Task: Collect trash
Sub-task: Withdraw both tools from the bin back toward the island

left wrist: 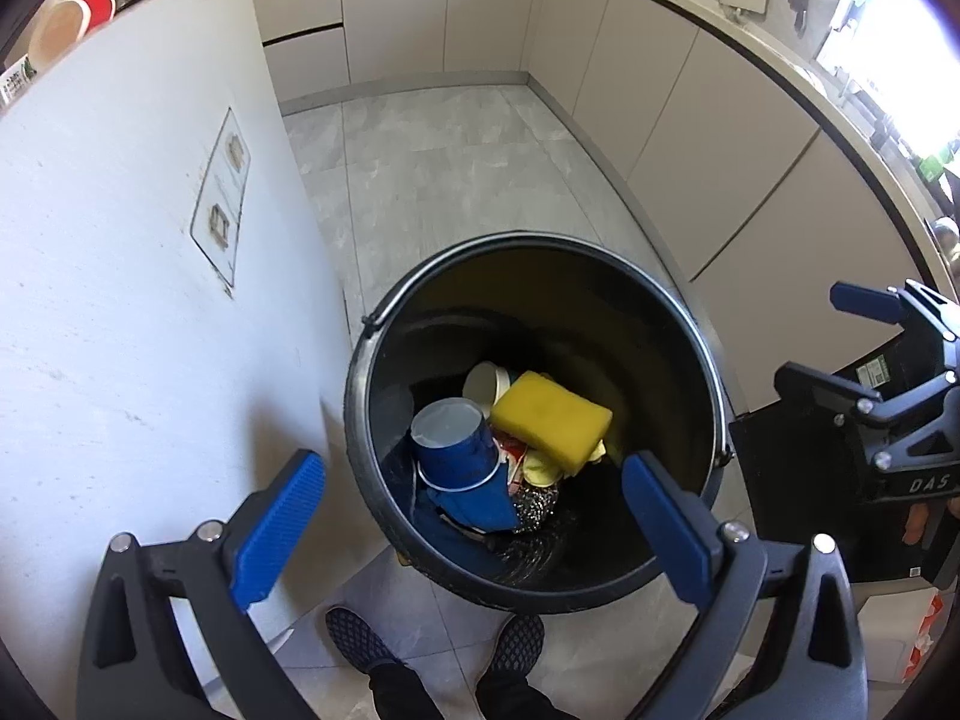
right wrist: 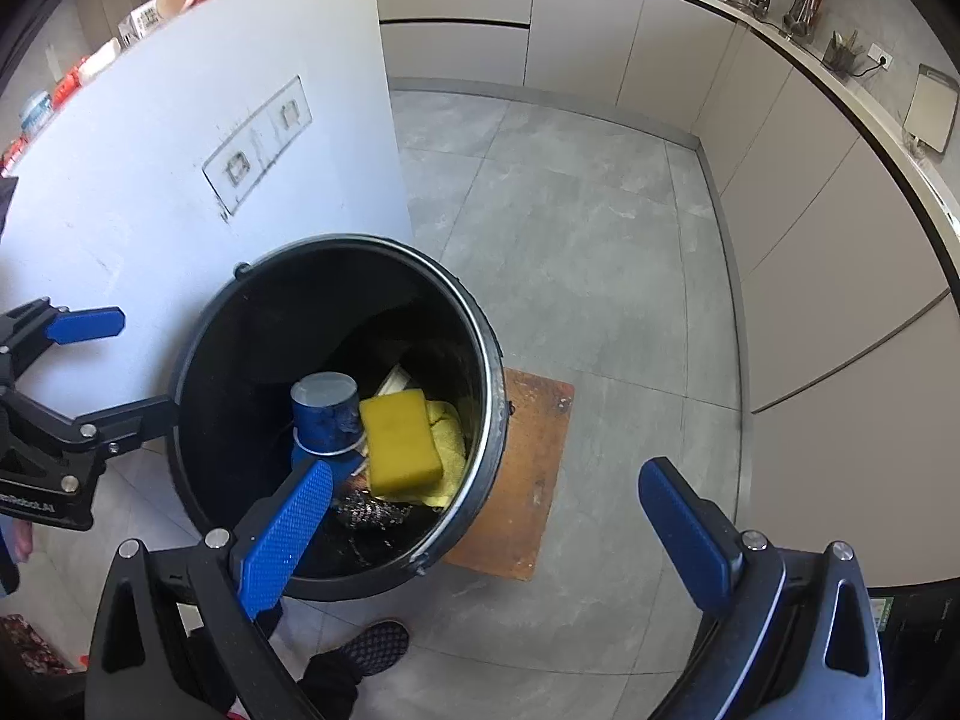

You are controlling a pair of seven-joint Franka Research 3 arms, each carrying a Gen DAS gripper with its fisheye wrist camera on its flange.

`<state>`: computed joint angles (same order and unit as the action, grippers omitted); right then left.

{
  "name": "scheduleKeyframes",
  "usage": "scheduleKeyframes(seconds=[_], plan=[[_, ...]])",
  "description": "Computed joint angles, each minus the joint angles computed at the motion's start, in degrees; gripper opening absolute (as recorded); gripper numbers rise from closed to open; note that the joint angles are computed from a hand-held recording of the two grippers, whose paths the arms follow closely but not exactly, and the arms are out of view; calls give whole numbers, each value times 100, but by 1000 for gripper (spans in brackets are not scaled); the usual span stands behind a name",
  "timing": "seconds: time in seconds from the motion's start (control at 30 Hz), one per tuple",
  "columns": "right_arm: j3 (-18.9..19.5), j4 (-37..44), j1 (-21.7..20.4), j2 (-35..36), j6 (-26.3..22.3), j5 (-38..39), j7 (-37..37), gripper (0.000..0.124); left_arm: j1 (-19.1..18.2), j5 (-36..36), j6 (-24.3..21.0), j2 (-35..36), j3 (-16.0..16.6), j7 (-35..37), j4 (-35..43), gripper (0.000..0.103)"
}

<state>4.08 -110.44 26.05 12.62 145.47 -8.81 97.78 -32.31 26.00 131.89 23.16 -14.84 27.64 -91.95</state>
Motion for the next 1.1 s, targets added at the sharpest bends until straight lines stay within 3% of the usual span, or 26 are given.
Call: scheduleKeyframes(seconds=[0.77, 0.87, 1.1], plan=[[182, -202, -39, -864, 385, -599, 993, 103, 24, 861, -116, -1111, -70, -797, -517, 102], [246, -87, -72, -879, 358, -280, 951, 103, 79, 1083, -140, -1318, -89, -960, -649, 102], [300, 357, 75, -682, 435, -370, 1505, 103, 394, 1430, -120, -2040, -161, -1320, -1310, 103]])
